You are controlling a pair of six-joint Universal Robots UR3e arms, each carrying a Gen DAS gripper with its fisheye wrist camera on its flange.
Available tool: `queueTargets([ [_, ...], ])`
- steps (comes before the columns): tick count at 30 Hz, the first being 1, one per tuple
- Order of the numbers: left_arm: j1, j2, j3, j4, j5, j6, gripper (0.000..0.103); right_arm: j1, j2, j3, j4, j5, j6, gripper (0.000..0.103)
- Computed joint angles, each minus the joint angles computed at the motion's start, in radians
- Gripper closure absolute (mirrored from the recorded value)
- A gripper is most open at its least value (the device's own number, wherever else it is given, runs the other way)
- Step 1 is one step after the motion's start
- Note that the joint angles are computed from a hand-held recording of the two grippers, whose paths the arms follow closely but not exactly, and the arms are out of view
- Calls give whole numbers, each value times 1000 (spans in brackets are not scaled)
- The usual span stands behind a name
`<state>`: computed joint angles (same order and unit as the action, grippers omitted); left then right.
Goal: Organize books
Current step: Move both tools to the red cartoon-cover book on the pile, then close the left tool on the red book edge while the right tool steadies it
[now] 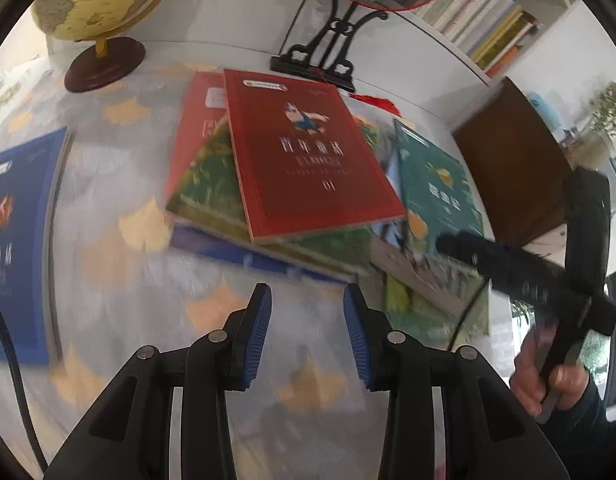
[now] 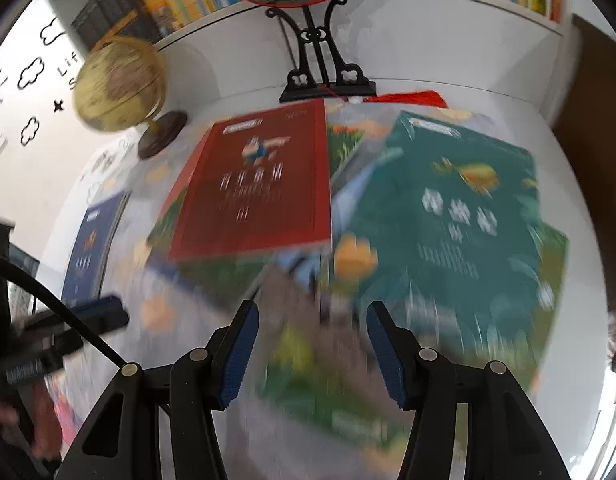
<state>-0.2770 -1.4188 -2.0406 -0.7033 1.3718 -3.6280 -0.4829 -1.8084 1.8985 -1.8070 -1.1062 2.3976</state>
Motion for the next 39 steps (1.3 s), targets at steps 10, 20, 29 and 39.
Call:
queueTargets([
  [10, 102, -285, 170, 84, -57, 96, 68, 234, 457, -302, -279, -68, 298, 49],
  [20, 83, -458, 319, 128, -80, 128, 63, 265, 579, -384, -341, -117, 354, 46],
  [29, 58, -411, 231, 186, -129, 81, 62, 254, 519, -355, -150, -10, 228, 31],
  [39, 67, -340, 181, 190, -79, 68, 62, 152, 475, -369, -82, 93, 235, 31],
])
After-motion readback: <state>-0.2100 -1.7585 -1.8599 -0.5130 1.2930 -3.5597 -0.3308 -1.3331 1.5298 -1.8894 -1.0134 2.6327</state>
